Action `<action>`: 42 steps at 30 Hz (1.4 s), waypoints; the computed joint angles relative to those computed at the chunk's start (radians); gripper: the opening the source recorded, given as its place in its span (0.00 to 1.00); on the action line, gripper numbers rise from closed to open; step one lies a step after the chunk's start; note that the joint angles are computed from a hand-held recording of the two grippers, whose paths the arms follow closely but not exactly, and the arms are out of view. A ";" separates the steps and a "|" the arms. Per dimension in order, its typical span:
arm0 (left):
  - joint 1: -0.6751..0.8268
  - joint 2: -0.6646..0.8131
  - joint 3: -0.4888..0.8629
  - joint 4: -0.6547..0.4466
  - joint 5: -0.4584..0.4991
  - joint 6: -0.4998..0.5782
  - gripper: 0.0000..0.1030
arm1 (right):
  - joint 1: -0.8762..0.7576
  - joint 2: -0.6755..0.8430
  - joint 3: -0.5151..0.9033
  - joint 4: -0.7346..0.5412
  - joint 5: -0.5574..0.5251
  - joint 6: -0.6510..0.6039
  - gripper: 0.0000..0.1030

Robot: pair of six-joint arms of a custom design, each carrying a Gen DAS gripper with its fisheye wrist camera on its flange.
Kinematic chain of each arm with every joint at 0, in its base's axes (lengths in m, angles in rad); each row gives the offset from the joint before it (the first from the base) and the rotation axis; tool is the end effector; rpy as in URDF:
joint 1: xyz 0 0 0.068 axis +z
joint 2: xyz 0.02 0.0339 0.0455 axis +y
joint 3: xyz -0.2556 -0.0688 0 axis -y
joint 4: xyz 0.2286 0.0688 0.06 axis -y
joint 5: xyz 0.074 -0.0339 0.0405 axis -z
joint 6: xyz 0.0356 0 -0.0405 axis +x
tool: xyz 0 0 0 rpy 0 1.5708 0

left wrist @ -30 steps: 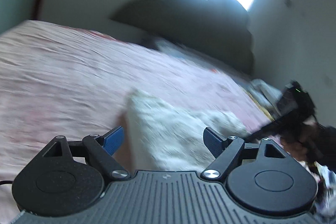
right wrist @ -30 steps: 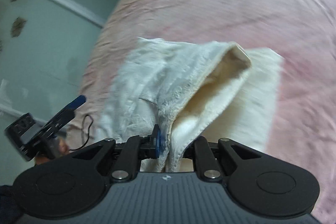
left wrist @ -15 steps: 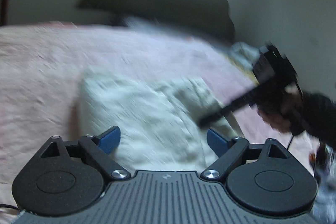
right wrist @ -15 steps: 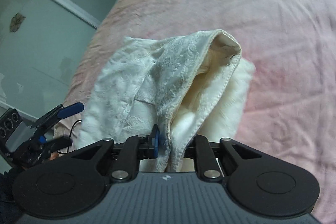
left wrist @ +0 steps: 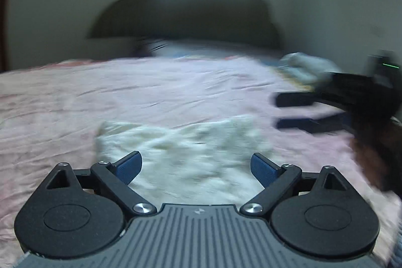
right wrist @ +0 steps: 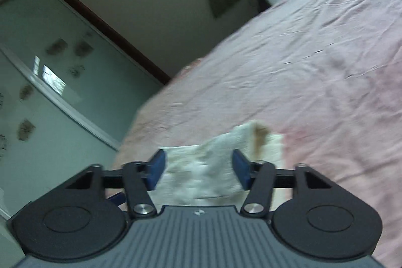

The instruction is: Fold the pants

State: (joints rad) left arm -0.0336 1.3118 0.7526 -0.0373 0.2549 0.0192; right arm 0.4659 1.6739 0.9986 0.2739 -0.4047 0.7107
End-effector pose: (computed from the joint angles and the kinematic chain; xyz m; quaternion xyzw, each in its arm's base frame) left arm 0.2694 -0.0180 0.2292 0.0826 0.8746 -0.1157 0.4635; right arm 0.3158 0.1745 0.2300 -0.0104 0.8243 0.4395 0.3568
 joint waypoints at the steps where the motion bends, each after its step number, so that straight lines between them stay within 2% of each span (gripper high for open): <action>1: -0.012 0.062 0.041 -0.022 -0.036 -0.020 0.91 | 0.045 0.015 0.006 0.006 0.051 -0.012 0.67; 3: -0.041 0.149 0.063 -0.003 -0.088 -0.037 0.91 | 0.133 0.075 0.039 -0.012 0.185 -0.058 0.67; 6: -0.103 0.225 0.068 0.018 -0.190 0.001 0.92 | 0.156 0.161 0.046 -0.014 0.204 -0.059 0.66; 7: -0.109 0.238 0.057 0.047 -0.197 -0.003 0.93 | 0.155 0.172 0.015 0.033 0.206 -0.077 0.66; 8: -0.108 0.253 0.048 0.080 -0.191 -0.003 0.98 | 0.146 0.169 -0.057 0.143 0.191 -0.077 0.65; 9: -0.110 0.268 0.046 0.099 -0.192 -0.002 0.99 | 0.142 0.171 -0.080 0.183 0.183 -0.069 0.65; 10: -0.120 0.278 0.045 0.117 -0.208 0.003 0.99 | 0.141 0.169 -0.077 0.174 0.183 -0.068 0.65; 12: -0.133 0.285 0.048 0.121 -0.232 0.007 0.99 | 0.145 0.144 -0.031 0.063 0.197 -0.075 0.65; 14: -0.122 0.261 0.026 0.122 -0.218 0.003 0.99 | 0.157 0.110 -0.010 -0.003 0.240 -0.003 0.68; 15: -0.119 0.261 0.026 0.124 -0.214 0.004 0.99 | 0.168 0.073 -0.034 0.012 0.261 0.024 0.68; 17: -0.125 0.260 0.021 0.131 -0.223 0.007 0.99 | 0.180 0.027 -0.079 0.061 0.248 0.025 0.68; 20: -0.130 0.258 0.020 0.124 -0.234 0.015 0.99 | 0.192 0.060 -0.064 -0.002 0.212 0.008 0.68; 22: -0.135 0.256 0.014 0.131 -0.241 0.020 0.99 | 0.169 0.099 -0.160 0.193 0.176 0.036 0.66; 23: -0.134 0.255 0.016 0.127 -0.239 0.019 0.99 | 0.155 0.100 -0.175 0.220 0.154 0.057 0.65; 26: -0.133 0.253 0.020 0.120 -0.239 0.016 0.99 | 0.156 0.044 -0.131 0.084 0.188 0.100 0.66; 28: -0.134 0.253 0.021 0.118 -0.242 0.016 0.99 | 0.160 0.019 -0.131 0.071 0.201 0.108 0.68; 31: -0.137 0.257 0.021 0.123 -0.248 0.018 0.99 | 0.146 0.022 -0.145 0.124 0.153 0.166 0.68; 34: -0.138 0.258 0.019 0.127 -0.249 0.021 0.99 | 0.121 0.087 -0.138 0.165 0.100 0.234 0.68; 36: -0.139 0.256 0.011 0.139 -0.253 0.028 0.99 | 0.102 0.134 -0.184 0.309 0.083 0.290 0.67; 37: -0.139 0.247 0.009 0.132 -0.255 0.026 0.99 | 0.094 0.133 -0.190 0.321 0.075 0.326 0.67; 38: -0.140 0.226 0.003 0.119 -0.262 0.017 0.99 | 0.094 0.109 -0.185 0.282 0.079 0.344 0.67; 39: -0.140 0.190 -0.012 0.103 -0.267 0.002 0.94 | 0.101 0.074 -0.192 0.253 0.097 0.346 0.69; 41: -0.133 0.070 -0.078 0.083 -0.270 -0.011 0.94 | 0.126 -0.035 -0.231 0.194 0.144 0.271 0.70; 42: -0.125 -0.017 -0.130 0.076 -0.277 -0.007 0.96 | 0.147 -0.105 -0.243 0.119 0.191 0.207 0.70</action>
